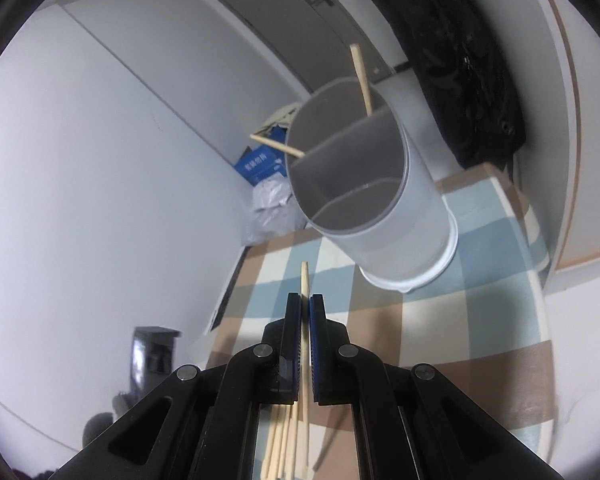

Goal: Organize utensils
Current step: 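Grasp one chopstick with the left gripper from the bundle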

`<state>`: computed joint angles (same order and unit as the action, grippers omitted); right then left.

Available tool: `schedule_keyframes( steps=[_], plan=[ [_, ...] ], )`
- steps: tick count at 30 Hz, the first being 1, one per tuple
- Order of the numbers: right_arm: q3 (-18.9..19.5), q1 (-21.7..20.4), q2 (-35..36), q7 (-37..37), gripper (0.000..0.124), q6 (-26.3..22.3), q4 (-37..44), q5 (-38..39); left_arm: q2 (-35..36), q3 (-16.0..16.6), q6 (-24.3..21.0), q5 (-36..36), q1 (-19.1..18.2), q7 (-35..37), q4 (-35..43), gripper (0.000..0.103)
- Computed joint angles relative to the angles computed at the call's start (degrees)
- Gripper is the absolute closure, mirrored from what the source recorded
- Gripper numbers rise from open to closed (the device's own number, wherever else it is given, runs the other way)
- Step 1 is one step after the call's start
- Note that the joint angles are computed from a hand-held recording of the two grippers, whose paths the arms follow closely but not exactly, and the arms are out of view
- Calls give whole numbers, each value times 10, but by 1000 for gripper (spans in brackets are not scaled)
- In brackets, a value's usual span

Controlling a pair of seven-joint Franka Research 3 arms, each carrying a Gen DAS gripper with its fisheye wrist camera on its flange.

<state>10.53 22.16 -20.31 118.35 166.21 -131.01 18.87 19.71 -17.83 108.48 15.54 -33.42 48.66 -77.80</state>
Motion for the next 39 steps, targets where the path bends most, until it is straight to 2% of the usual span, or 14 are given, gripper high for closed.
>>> schedule_keyframes(
  steps=[5, 9, 10, 13, 19, 22, 24, 28, 31, 33, 37, 39],
  plan=[
    [9, -9, -13, 1, 121, 7, -8, -19, 6, 2, 0, 0, 0, -10, 8, 3],
    [16, -15, -24, 11, 121, 5, -14, -29, 24, 4, -16, 1, -5, -21, 33, 2],
    [14, -14, -23, 8, 121, 8, -16, -29, 33, 6, -34, 4, -9, -23, 49, 2],
    [11, -13, -20, -2, 121, 12, -18, -32, 45, 10, -53, 15, -19, -25, 68, 2],
    [7, -10, -20, -14, 121, 4, -17, -31, 50, 13, -59, 8, -18, -27, 75, 4],
    [6, -9, -18, -17, 121, 1, -14, -30, 54, 15, -51, 14, -19, -29, 81, 15],
    [7, -8, -17, -21, 121, 1, -12, -31, 61, 17, -50, 25, -23, -26, 93, 31],
    [7, -7, -11, -30, 121, -1, -7, -34, 82, 21, -52, 28, -30, -20, 125, 49],
    [5, -4, -7, -35, 121, -4, -3, -31, 96, 24, -53, 27, -35, -19, 147, 76],
    [8, -9, -3, -33, 121, -8, 0, -36, 100, 26, -53, 24, -36, -14, 153, 99],
    [18, -21, 0, -24, 121, -12, 6, -59, 101, 33, -50, 28, -40, -24, 152, 102],
    [25, -27, 0, -18, 121, -15, 7, -73, 77, 33, -16, 22, -30, -47, 110, 102]
  ],
)
